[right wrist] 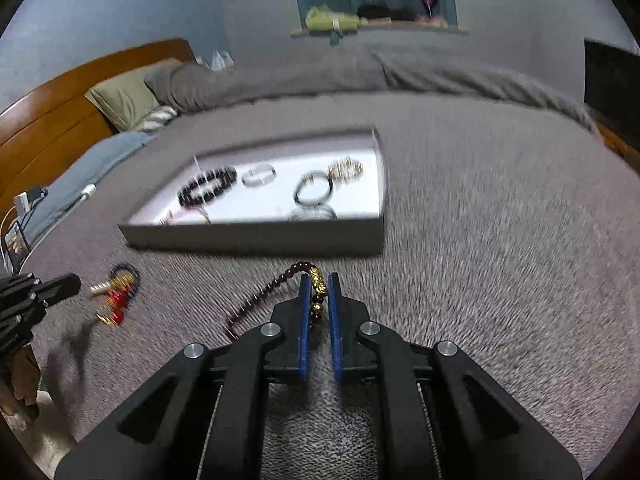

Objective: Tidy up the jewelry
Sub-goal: 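Carry the gold chain with the left gripper while the right gripper carries the dark red bracelet over the tray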

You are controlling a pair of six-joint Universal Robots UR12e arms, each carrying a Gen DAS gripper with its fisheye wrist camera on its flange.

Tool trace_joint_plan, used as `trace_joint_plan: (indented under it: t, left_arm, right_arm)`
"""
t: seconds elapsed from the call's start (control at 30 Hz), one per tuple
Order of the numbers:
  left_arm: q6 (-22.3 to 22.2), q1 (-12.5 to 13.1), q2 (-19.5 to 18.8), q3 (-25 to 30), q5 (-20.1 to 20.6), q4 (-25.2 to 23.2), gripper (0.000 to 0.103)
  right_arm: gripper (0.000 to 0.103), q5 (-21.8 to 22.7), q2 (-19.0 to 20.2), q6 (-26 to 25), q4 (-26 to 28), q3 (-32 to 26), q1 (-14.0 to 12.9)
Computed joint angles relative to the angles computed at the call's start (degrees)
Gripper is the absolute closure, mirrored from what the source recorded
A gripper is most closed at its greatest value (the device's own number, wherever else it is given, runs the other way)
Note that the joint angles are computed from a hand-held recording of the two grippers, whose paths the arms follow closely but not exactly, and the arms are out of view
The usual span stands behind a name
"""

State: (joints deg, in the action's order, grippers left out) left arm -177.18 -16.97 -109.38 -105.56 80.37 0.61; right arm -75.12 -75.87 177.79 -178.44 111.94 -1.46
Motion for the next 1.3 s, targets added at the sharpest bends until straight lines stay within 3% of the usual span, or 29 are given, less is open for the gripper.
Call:
trace_joint_plan:
  t: [0.07, 0.13, 0.27, 0.3, 0.33, 0.4, 0.6, 0.67, 0.73, 0.9, 1.03, 1.3]
  left_arm:
    - [-1.46, 0.39, 0.29, 0.0, -1.86, 1.22, 0.102]
    - [-0.52, 0.02, 0.2, 0.35, -0.89, 0.69, 0.102]
    - [1.49, -0.42, -0.12, 1.34, -0.19, -5.54, 0.101]
    - [1.65, -0.54, -0.32, 1.66, 0.34, -6.73, 0.094]
    - [1.69, -0.61, -0.5, 1.89, 0.79, -7.64, 0.079]
    - [1.26, -0.62, -0.74, 2.21, 1.23, -8.98, 0.066]
    - [0.27, -0.3, -1.29, 3.09, 0.77, -12.65, 0.066]
    - [0.39, -0.18, -1.33, 3.23, -0.06, -14.0, 0.075]
    - [0.82, -0.15, -1.26, 3.21, -0.74, -14.37, 0.093]
    - [0.08, -0.22, -0.69, 2.17, -0.75, -9.38, 0.101]
    - [-1.36, -0.4, -0.06, 1.54, 1.38, -2.15, 0.102]
    - [-1.68, -0.08, 0.26, 3.91, 3.3, 2.53, 0.102]
  right_arm:
    - [0.095, 0.19, -0.2, 0.1, -2.14, 0.39, 0.0]
    - [0.095, 0.23, -0.18, -0.3, -2.7, 0.41, 0.09]
    - [0.095, 0.49, -0.08, -0.96, -1.89, 0.19, 0.15]
    - [0.095, 0.6, -0.06, -0.82, -1.72, 0.14, 0.14]
    - [0.095, 0.96, -0.02, -0.57, -1.46, 0.03, 0.04]
    - [0.095, 1.66, -0.08, -0.47, -1.42, 0.13, -0.13]
    - [0.095, 2.32, -0.53, -1.02, -2.23, 0.59, -0.18]
    - [0.095, 2.34, -0.72, -1.18, -2.78, 0.84, -0.21]
    - [0.095, 2.41, -0.78, -1.14, -3.01, 0.93, -0.24]
    - [0.095, 2.5, -0.97, -0.69, -4.86, 1.39, -0.3]
    - [0.095, 1.91, -0.95, -0.62, -6.43, 1.62, -0.21]
    - [0.095, 1.98, -0.38, -0.58, -5.09, 0.98, -0.01]
